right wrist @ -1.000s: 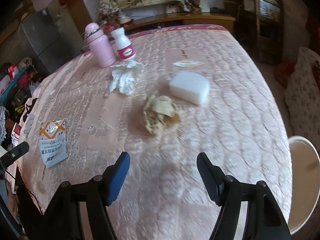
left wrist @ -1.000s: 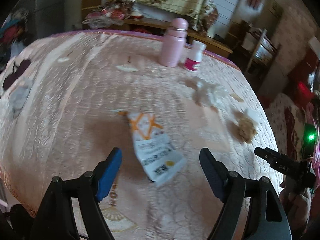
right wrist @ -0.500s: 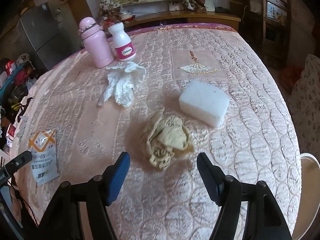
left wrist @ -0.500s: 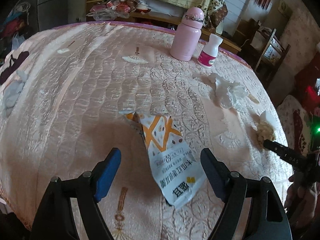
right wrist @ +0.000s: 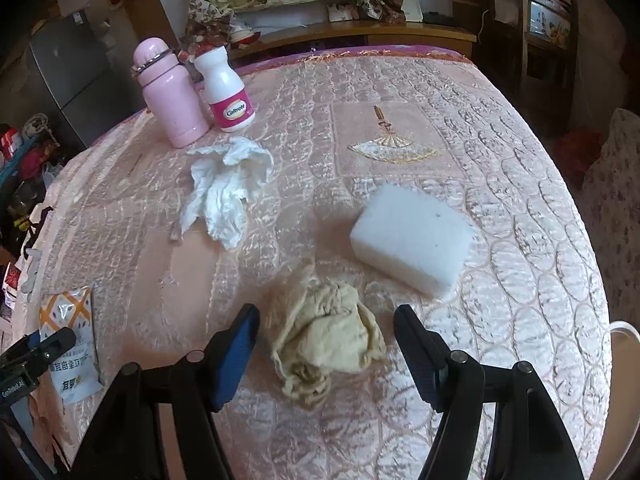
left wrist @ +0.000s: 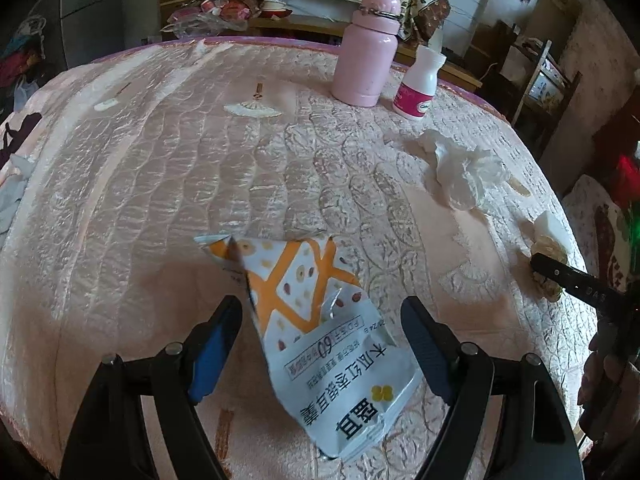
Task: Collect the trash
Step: 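Grasp the tan cloth with the right tool while the left tool grasps the snack wrapper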
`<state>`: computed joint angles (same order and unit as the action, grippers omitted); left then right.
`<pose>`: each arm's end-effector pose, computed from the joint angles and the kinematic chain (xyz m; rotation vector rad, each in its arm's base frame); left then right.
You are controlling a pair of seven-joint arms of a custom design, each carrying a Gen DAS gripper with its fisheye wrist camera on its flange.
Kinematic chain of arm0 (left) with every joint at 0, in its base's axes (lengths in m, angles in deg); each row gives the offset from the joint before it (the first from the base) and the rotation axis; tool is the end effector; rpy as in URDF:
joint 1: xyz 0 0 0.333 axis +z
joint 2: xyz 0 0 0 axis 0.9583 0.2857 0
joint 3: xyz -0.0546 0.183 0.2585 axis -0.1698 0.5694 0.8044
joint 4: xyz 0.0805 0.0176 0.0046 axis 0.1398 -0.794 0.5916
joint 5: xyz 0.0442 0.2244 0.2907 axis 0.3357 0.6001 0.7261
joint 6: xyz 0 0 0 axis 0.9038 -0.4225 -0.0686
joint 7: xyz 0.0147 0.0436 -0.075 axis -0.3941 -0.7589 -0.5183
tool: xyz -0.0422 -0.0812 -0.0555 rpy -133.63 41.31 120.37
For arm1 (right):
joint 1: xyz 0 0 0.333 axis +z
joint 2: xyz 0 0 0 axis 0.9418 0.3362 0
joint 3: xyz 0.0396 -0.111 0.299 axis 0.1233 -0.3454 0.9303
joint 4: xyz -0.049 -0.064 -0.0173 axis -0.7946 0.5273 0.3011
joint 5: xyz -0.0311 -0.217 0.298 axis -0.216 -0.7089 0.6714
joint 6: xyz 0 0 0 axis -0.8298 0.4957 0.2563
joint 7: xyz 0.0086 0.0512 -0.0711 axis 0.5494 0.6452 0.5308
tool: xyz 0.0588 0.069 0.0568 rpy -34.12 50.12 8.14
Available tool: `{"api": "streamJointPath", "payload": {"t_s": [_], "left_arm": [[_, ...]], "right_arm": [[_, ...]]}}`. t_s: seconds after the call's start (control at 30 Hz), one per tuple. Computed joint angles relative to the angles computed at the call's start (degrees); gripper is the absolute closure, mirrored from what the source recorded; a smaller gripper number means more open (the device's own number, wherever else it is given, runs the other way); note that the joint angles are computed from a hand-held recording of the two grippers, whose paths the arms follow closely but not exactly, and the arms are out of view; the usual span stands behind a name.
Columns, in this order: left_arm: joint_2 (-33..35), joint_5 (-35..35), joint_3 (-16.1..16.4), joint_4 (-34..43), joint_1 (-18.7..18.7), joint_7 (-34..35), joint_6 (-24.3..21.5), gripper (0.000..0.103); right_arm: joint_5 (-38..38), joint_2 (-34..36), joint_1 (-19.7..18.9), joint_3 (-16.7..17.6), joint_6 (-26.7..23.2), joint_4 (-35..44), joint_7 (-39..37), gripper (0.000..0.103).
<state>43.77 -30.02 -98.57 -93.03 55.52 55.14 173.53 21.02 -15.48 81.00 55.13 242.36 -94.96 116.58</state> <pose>0.4779 -0.3201 0.4165 -2.1061 1.7978 -0.7282 0.5562 0.0795 0.4062 -1.9071 1.7614 -0.3328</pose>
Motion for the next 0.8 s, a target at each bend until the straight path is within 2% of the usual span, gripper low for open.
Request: {"api": "streamJointPath", "payload": {"t_s": [0.07,0.1,0.13,0.17,0.2,0.23,0.27,0.33,0.67,0.8], "left_arm": [[0.3,0.2,0.0,0.3,0.0,0.4,0.3,0.023],[0.5,-0.3,-0.2,0.3,0.1,1.4,0.9,0.033],[0.6,-0.9,-0.4,0.4,0.2,2.3,0.8,0.05],[0.9,-1.8,-0.6,0.7,0.3,3.4,0.2,0.059],[1.2,-3.0,-0.9,1.0,0.4,4.8,-0.2,0.072],[1.2,-3.6,-0.9,0.8,0.5,5.5,0.3,0.073],[1.1,-2.7,-0.6,0.7,0.2,4.8,0.6,0.075],[0.7,-1.8,-0.4,0.5,-0.1,4.3,1.0,0.089],[-1.0,-1.4,-1.2,1.2,-1.1,5.8,2.0,0.096],[-1.4,-1.2,-1.5,1.9,-1.8,6.2,1.6,0.096]], "right_arm": [[-0.7,0.2,0.4,0.0,1.0,-0.2,0.4,0.03],[-0.8,0.4,0.5,0.1,1.5,-0.2,0.3,0.031],[-0.5,0.3,0.5,0.2,2.0,-0.4,0.0,0.035],[-0.2,0.1,0.6,0.4,2.6,-0.9,-0.5,0.05],[-1.2,0.0,1.0,0.1,3.3,-1.2,0.2,0.059],[-1.1,0.0,1.0,0.2,3.4,-1.4,0.0,0.064],[-0.1,-0.2,0.8,0.5,3.4,-1.5,-0.8,0.064],[1.2,-0.8,0.8,0.9,3.9,-2.2,-2.2,0.065],[14.3,-7.0,1.4,2.6,3.8,-6.9,-14.8,0.067],[15.8,-9.3,2.0,2.5,4.0,-9.0,-16.3,0.067]]}}
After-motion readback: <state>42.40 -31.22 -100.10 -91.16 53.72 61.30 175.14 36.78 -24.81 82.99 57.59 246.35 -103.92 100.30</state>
